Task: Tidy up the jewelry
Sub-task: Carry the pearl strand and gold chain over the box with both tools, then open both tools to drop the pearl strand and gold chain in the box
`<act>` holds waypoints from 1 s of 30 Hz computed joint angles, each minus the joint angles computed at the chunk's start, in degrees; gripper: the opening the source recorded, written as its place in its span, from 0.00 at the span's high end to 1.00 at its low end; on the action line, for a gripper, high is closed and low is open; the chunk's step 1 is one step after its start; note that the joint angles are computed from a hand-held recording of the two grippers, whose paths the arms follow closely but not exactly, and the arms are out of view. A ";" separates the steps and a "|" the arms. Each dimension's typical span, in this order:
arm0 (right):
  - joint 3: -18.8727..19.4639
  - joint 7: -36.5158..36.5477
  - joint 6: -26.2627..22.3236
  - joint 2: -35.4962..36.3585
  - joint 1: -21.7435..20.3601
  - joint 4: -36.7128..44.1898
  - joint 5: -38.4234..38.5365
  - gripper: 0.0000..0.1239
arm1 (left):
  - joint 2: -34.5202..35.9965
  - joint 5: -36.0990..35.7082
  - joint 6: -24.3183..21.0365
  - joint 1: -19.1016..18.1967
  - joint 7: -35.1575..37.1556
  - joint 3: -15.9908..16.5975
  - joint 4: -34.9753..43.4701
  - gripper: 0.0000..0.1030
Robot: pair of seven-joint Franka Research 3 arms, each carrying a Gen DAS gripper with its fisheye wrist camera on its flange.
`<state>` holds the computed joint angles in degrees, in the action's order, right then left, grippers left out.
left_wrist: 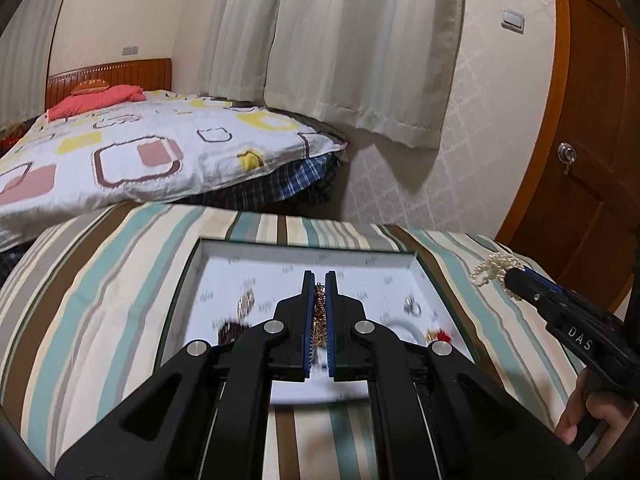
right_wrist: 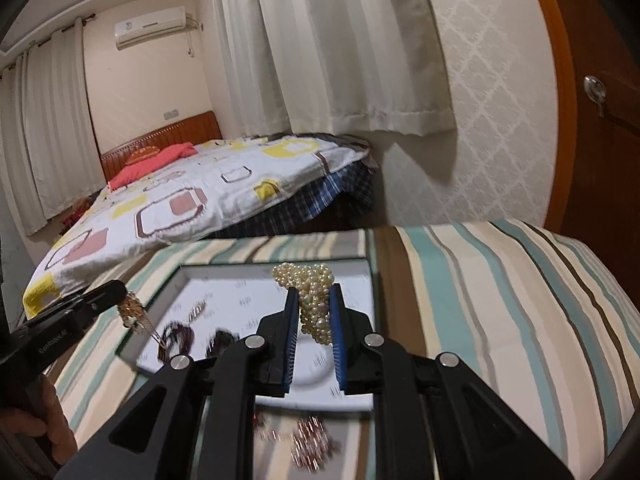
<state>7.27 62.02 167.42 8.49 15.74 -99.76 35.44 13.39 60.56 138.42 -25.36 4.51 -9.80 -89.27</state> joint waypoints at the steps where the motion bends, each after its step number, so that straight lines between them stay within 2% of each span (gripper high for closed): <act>1: 0.02 0.20 0.17 1.27 0.23 1.48 -0.47 0.87 | 0.99 -0.09 0.05 0.23 0.67 0.18 1.23 0.95; 5: 0.04 2.16 0.23 6.30 0.98 6.97 -3.27 0.87 | 4.99 -2.18 0.12 0.82 4.41 1.22 5.66 0.95; 8: -0.76 5.46 -1.52 10.28 1.99 11.23 -7.35 0.87 | 8.65 -6.24 -0.04 1.31 7.87 2.02 9.14 0.95; 14: -2.18 11.00 -8.70 17.05 3.30 19.43 -14.35 0.87 | 14.22 -15.35 -0.78 2.21 14.90 3.45 14.20 0.95; 21: -3.46 15.47 -17.29 22.25 4.22 26.84 -20.47 0.87 | 18.20 -22.49 -2.53 2.57 20.60 4.33 18.25 0.95; 30: -4.38 18.48 -23.09 25.04 4.93 31.70 -24.58 0.87 | 20.35 -27.58 -5.13 2.54 24.62 4.54 21.25 0.95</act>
<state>2.89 80.51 144.33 33.53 20.67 -68.05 10.86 33.74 32.98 133.30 -22.81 29.13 -5.26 -68.02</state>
